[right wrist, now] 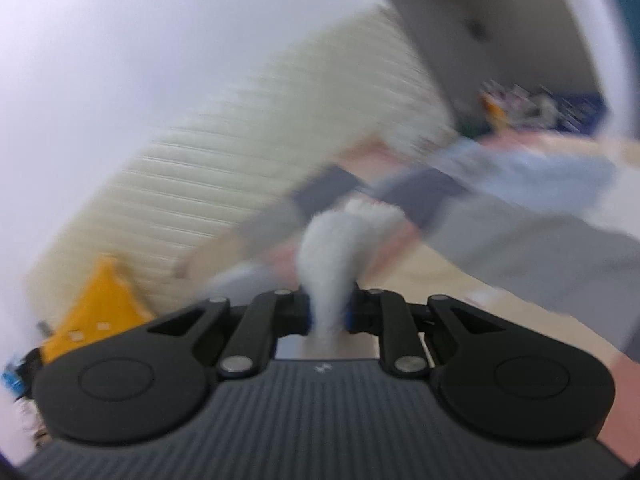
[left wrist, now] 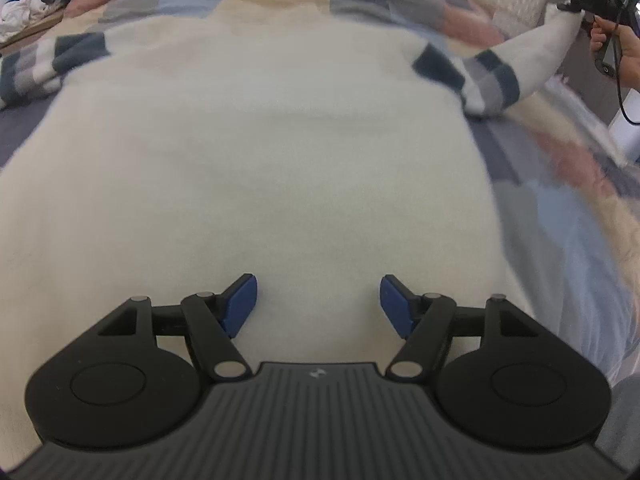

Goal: Fold large clothes
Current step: 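Lift the held blanket corner high with the right gripper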

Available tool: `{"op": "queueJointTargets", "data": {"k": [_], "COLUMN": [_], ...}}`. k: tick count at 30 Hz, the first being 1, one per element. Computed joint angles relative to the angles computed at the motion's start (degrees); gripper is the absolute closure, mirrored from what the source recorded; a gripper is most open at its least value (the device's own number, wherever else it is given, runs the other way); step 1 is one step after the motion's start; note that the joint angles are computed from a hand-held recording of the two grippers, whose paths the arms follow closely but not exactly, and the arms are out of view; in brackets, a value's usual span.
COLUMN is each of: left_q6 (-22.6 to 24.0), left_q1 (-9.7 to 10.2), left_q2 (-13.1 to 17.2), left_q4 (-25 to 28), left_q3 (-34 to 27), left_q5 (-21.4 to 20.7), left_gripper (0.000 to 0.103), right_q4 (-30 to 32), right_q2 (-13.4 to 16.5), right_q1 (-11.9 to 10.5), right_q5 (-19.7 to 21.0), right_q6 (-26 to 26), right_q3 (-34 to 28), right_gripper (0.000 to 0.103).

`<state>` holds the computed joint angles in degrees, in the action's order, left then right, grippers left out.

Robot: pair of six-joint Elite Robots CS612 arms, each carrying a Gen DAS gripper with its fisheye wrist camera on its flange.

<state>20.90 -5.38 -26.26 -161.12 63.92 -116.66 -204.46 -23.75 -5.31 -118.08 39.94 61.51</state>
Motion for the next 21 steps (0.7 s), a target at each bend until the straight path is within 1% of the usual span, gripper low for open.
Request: {"op": "queueJointTargets", "data": {"k": [2, 4, 6, 10, 14, 17, 21], "left_q6": [-1.49, -3.86, -6.16, -9.31, -12.71, -15.04, -16.42], "left_q1": [0.43, 1.5, 2.36, 3.92, 5.46, 6.56, 7.83], "left_q2": [-0.05, 0.42, 0.79, 1.12, 1.92, 2.68, 3.47], "left_q4": [-1.66, -3.06, -5.09, -8.91, -10.44, -10.85, -11.86], "left_q3": [-0.34, -1.59, -2.59, -3.75, -6.06, -8.06, -10.08], "left_q5": [0.37, -2.04, -2.64, -2.7, -3.01, -3.82, -4.94], "left_gripper": [0.03, 0.03, 0.03, 0.03, 0.03, 0.03, 0.03], "right_q4": [-2.62, -4.8, -5.35, -5.39, -3.43, -1.9, 1.37], "right_q2": [-0.58, -1.1, -1.66, -2.08, -1.45, -0.51, 1.28], "right_q1": [1.01, 2.32, 3.72, 6.4, 9.46, 11.47, 14.18], "right_q5": [1.14, 2.4, 3.76, 6.49, 9.03, 10.99, 13.14], "right_q6": [-3.8, -7.9, -11.47, -16.93, -22.91, -26.16, -31.67], "right_q3": [-0.85, -1.92, -3.01, -5.43, -8.66, -11.04, -14.33], "right_gripper": [0.086, 0.086, 0.086, 0.086, 0.086, 0.086, 0.086]}}
